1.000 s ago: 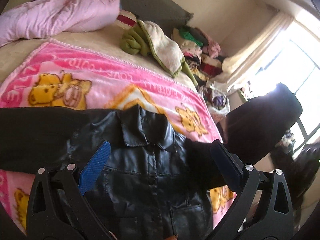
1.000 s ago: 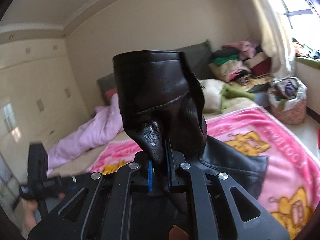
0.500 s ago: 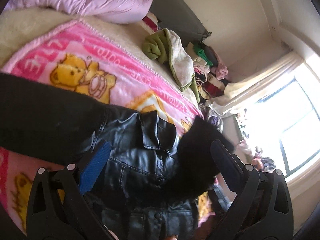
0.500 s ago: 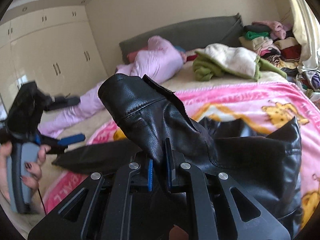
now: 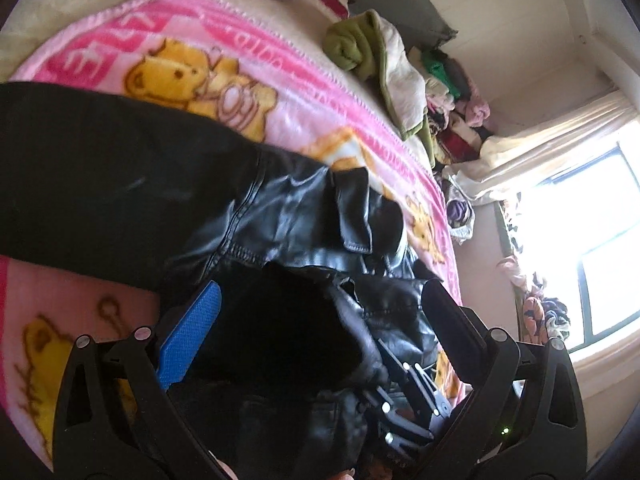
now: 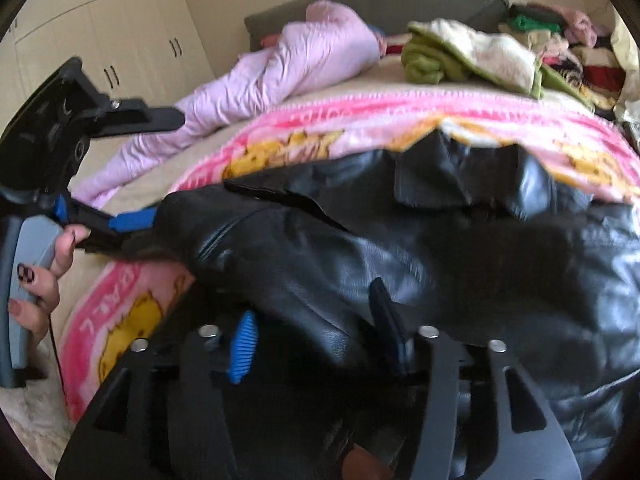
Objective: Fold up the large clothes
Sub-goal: 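Lay the sleeve on the jacket front and open the right tool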
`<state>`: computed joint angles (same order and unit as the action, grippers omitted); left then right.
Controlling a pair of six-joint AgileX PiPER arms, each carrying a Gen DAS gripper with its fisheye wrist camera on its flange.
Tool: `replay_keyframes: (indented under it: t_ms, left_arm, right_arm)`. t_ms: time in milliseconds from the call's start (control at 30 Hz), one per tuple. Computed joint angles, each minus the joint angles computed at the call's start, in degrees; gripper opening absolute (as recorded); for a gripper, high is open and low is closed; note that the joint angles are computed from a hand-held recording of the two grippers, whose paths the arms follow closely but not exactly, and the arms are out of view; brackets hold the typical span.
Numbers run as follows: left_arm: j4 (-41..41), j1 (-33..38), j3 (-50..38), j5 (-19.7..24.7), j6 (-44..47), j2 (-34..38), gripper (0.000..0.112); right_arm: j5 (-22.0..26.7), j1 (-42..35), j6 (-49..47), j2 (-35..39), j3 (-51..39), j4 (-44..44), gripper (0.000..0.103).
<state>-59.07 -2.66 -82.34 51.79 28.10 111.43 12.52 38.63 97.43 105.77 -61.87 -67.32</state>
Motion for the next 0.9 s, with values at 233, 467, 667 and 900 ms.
replay_keyframes:
  t_ms: [233, 467, 667, 900]
  left_arm:
    - [1.7, -0.4, 2.7, 0.6, 1.0, 1.4, 0.094]
    - [3.5, -2.5, 4.8, -0.2, 1.1, 2.0, 0.094]
    - [2.5, -5.7, 6.4, -3.0, 1.7, 1.3, 0.094]
    - [3.5, -9.0, 5.7, -7.7, 3.1, 2.5, 0.062]
  right_arm:
    - [-4.5, 0.0, 7.3, -5.4, 8.9, -7.4, 0.084]
    - [-0.7, -2.0, 9.9, -16.5, 17.4, -9.8, 0.086]
    - [1.2, -8.4, 9.4, -25.6, 23.1, -8.5, 0.086]
    - [2.7, -15.6, 9.2, -32.9, 28.5, -9.5, 0.086]
